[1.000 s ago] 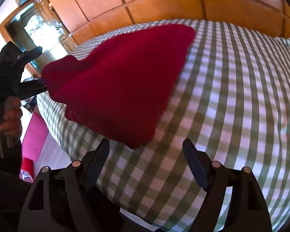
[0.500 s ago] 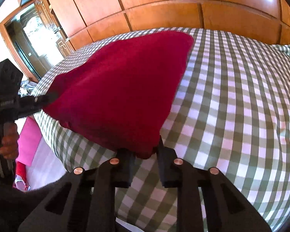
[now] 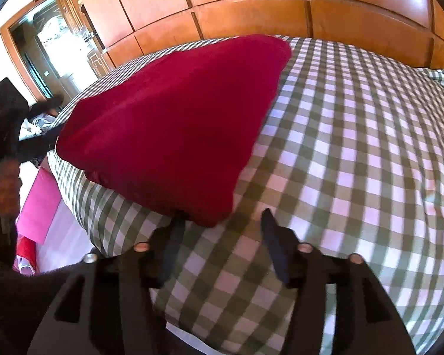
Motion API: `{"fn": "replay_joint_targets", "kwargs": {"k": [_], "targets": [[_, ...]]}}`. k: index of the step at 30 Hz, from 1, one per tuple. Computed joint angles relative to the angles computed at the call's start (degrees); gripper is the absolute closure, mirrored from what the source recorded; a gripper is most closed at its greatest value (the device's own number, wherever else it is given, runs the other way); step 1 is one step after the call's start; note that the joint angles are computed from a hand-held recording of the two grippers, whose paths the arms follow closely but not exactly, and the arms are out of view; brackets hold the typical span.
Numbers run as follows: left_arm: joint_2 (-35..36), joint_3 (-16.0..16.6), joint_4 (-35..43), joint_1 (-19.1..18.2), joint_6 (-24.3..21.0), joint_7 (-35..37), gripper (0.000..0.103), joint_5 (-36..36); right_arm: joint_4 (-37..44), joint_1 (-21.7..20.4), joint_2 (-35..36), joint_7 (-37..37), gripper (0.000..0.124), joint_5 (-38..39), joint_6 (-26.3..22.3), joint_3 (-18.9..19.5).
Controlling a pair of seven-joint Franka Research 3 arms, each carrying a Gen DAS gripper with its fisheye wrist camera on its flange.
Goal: Fold small clothes
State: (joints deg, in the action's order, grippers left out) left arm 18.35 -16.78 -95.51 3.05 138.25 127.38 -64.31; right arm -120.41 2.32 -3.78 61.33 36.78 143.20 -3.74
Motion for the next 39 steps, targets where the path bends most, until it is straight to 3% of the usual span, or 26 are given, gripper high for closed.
{"fn": "replay_joint_targets", "kwargs": {"k": [2,7,11,12,14,16,19,22,26,29,33,36,39], "targets": [[2.1,0.2,3.2,-0.8,2.0,-1.9,0.04,1.2,-0.9,-0.6,-1.3,-0.6,0.06,-0.3,-0.2,-0.6],[11.5,0.0,16.4,-2.7,-1.4,-13.3,0.039,12.5,-1.8,-1.6,-3.3,0.8,0.058,-2.5,2.0,-1.3],[21.0,-1.3,30.2,-3.4,-10.9,-20.4,0.04,20.6,1.0,-1.3,-2.1,0.6,0.058,-1.9,3.2,-1.3],[22.8,-1.5,32.9,-3.8,-12.4,-21.6,0.043,22.5,2.0,-1.1,-1.4,0.1,0.058,-1.7,3.6,-1.2],[24.8,-1.7,36.1,-4.8,-13.6,-23.3,0.069,26.4,4.4,-0.6,0.4,-0.7,0.058,-1.5,4.5,-0.6],[23.8,-2.8,34.1,-4.3,-10.8,-22.8,0.086,27.8,6.5,0.0,2.1,-1.7,0.058,-1.2,5.3,0.1],[17.8,-6.0,24.7,-1.6,-3.2,-16.4,0.09,26.0,8.2,0.9,4.0,-2.9,0.058,-2.0,6.8,1.3],[12.1,-6.1,16.3,-1.0,3.6,-12.1,0.09,25.4,8.1,2.0,4.5,-5.2,0.057,-1.7,7.2,2.4],[15.1,0.1,18.3,-6.0,2.9,-23.4,0.089,37.5,4.8,4.1,5.5,-0.1,0.056,-12.1,14.4,3.6],[14.2,-0.8,15.5,-5.8,7.2,-25.3,0.084,40.1,2.8,4.8,5.6,3.2,0.056,-16.3,18.5,3.6],[10.2,1.2,11.4,-8.7,13.7,-31.9,0.075,47.7,3.3,4.6,5.5,2.4,0.055,-14.6,17.5,3.5],[6.6,-2.0,6.3,-7.1,20.6,-28.7,0.075,48.8,3.5,4.6,5.1,2.7,0.053,-14.8,16.8,3.4],[4.8,-0.5,3.5,-8.9,23.2,-30.1,0.072,54.3,4.3,4.2,4.2,1.8,0.044,-12.8,13.5,3.1]]}}
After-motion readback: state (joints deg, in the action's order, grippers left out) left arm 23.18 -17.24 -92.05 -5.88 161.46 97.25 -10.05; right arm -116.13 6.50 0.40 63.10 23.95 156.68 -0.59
